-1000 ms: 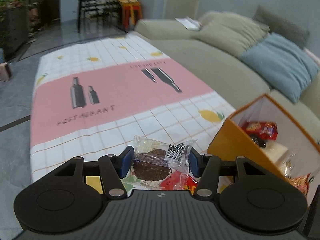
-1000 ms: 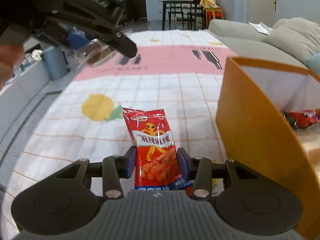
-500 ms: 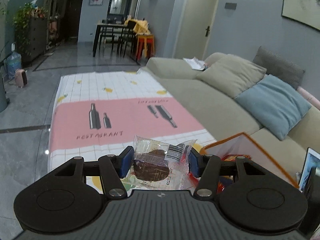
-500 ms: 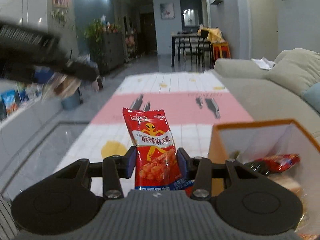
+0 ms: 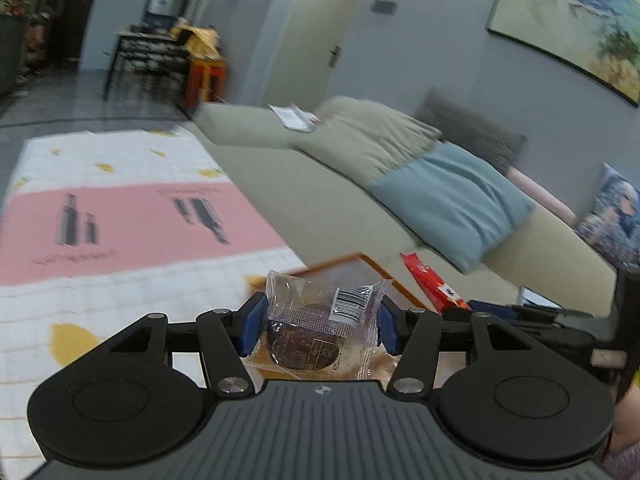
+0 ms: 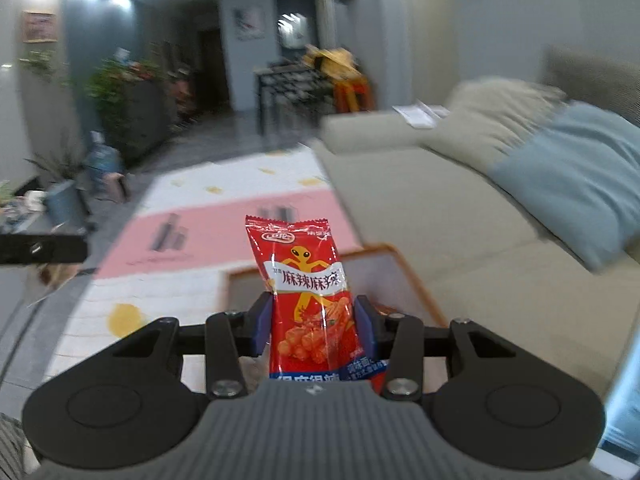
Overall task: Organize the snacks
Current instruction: 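Carry both packets over the box and open the right gripper to drop the spicy-strip bag, then lower the cake packet into the box and open the left gripper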
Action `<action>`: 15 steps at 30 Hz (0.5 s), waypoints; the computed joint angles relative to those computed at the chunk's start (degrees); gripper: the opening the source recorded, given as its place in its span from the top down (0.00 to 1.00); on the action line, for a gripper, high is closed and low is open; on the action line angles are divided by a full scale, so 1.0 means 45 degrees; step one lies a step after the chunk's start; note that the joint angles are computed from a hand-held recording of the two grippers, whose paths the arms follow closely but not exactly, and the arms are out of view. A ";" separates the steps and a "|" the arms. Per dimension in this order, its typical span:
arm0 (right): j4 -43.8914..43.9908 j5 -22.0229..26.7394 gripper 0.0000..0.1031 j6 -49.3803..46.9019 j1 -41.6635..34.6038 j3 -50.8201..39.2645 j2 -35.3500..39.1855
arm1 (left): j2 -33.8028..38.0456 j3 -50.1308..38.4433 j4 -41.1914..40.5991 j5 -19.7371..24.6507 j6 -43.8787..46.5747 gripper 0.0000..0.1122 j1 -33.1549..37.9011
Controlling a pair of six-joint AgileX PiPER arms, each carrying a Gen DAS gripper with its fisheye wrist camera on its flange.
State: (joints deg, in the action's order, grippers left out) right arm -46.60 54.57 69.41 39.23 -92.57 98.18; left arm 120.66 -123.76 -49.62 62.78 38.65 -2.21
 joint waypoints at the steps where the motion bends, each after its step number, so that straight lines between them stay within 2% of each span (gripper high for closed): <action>1: 0.0195 0.0294 0.59 -0.0221 -0.0124 0.0207 -0.0164 | 0.0027 0.0062 0.0013 0.0075 -0.0020 0.43 -0.0197; 4: 0.1116 0.0888 0.59 -0.1486 -0.0599 0.0204 0.0007 | -0.0087 0.0569 0.0025 0.0044 0.0190 0.43 -0.0738; 8: 0.1956 0.1113 0.58 -0.2151 -0.1084 0.0411 0.0330 | -0.0616 0.1649 0.0023 -0.0259 0.0662 0.43 -0.1257; 12: 0.1893 0.2095 0.56 -0.2750 -0.1027 0.0296 0.0790 | -0.0775 0.2033 0.0319 -0.0298 0.0528 0.43 -0.1655; 14: 0.1896 0.2018 0.51 -0.2907 -0.1076 0.0454 0.0759 | -0.0896 0.2287 0.0461 -0.0463 0.0535 0.43 -0.1823; 15: 0.1880 0.1810 0.40 -0.2833 -0.1145 0.0804 0.0487 | -0.0920 0.2347 0.0536 -0.0504 0.0503 0.43 -0.1874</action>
